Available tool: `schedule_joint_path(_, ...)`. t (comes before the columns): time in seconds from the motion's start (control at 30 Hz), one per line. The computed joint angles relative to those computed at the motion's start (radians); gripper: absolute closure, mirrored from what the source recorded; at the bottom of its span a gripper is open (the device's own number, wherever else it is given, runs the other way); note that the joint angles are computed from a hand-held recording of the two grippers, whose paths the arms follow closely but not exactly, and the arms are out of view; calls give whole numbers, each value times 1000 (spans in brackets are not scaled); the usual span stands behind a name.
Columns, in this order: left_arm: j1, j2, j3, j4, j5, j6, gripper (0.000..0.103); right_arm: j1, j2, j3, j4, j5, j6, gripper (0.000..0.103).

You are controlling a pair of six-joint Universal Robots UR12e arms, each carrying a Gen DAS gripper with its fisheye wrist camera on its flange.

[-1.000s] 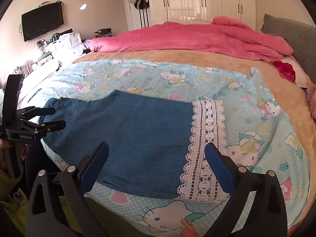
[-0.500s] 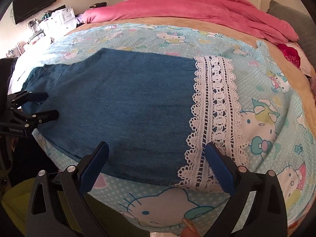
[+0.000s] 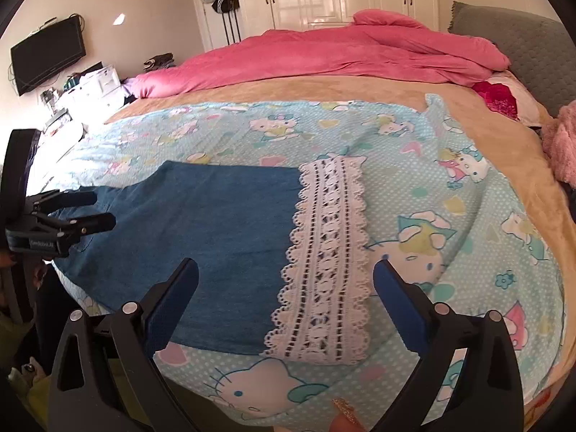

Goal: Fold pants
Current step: 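Grasp the lace-trimmed edge with the left tool and fold it over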

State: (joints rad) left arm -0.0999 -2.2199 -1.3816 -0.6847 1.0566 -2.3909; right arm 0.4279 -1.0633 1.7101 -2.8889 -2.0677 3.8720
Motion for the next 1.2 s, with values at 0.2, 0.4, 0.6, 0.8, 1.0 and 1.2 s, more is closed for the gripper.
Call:
schedule_joint_path(0.2,-33,-11,47,-30,-18,14,9,-5,-22,37,-20,-31,26,6)
schedule_joint_path(0.4,-62,-29,80,-54,-9,23,9,-7,-35,64,-40,-56,53,6)
schedule_joint_path(0.6,-96,-57,118,-77,6,50,10,-15,-38,80,-48,-59,82,5)
schedule_joint_path(0.8,-118,-85,167,-122,8,65,10,-21,-30,82,-48,-32,96,5)
schedule_joint_path(1.0,-134,-121,222,-166,-1,80,10,-24,-25,73,-24,-4,111,5)
schedule_joint_path(1.2,-146,-166,290,-227,1,114,10,-22,-11,52,-13,34,103,5)
